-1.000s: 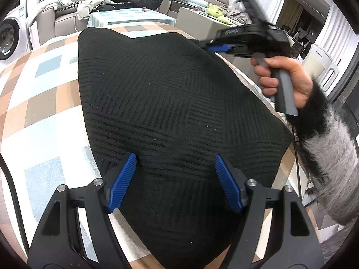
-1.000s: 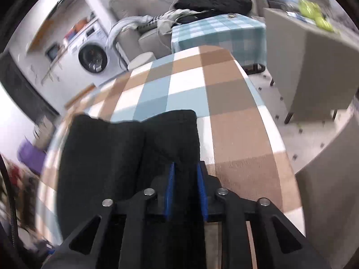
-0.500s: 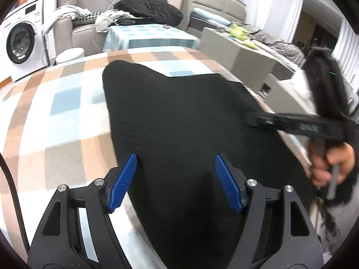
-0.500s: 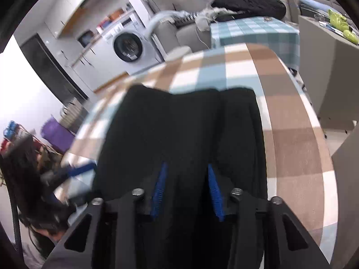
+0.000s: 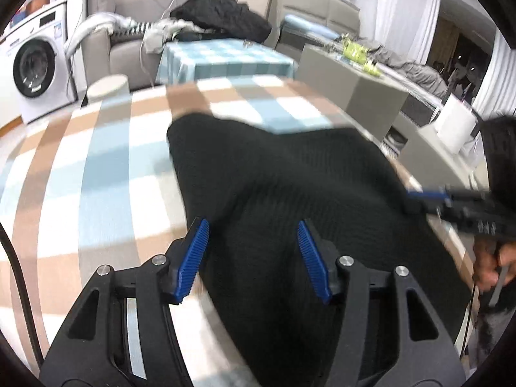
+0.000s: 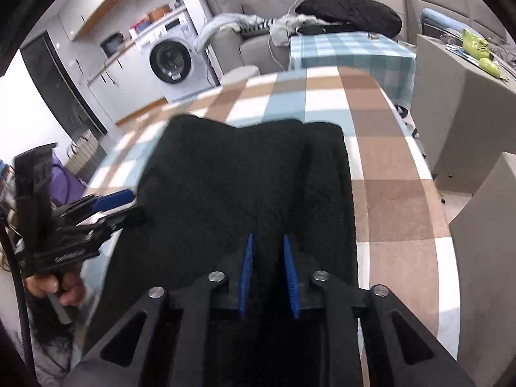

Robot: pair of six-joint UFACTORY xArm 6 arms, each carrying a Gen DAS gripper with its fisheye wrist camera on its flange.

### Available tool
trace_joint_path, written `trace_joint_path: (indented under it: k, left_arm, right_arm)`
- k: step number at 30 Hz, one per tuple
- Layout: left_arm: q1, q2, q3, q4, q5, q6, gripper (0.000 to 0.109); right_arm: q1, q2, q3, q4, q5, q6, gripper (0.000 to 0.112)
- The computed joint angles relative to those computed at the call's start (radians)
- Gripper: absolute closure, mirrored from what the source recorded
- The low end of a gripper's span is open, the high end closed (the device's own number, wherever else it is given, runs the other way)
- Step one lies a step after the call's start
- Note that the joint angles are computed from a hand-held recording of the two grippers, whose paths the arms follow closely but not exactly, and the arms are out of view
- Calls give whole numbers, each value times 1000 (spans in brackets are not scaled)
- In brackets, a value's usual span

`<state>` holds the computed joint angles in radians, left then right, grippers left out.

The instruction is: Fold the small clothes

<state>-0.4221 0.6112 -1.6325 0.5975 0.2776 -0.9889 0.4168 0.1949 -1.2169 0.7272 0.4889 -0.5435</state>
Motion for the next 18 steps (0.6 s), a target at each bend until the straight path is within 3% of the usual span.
trace_joint_path:
  k: [3, 5, 6, 8, 10, 13, 18]
  left_arm:
    - [16, 67, -98, -43, -33, 63, 63]
    - [17, 125, -186, -131, -24, 172, 76]
    - [17, 146, -224, -149, -4, 204, 79]
    - [18, 234, -374, -163, 119, 254, 92]
    - [26, 313, -496, -221, 223, 306, 92]
    - [48, 333, -496, -322, 176, 377, 92]
    - [37, 259, -404, -265, 203, 305, 91]
  right_arm:
    - [-2, -34, 46, 0, 4, 6, 86]
    - [0, -53, 74, 8, 9, 11, 85]
    - [0, -62, 90, 1, 15, 15, 86]
    - [8, -78, 118, -41, 7, 38, 86]
    - [11, -97, 145, -61, 2, 46, 86]
    - [3, -116, 167, -36, 11, 33, 86]
    - [-19, -188, 222, 98, 55, -96, 85]
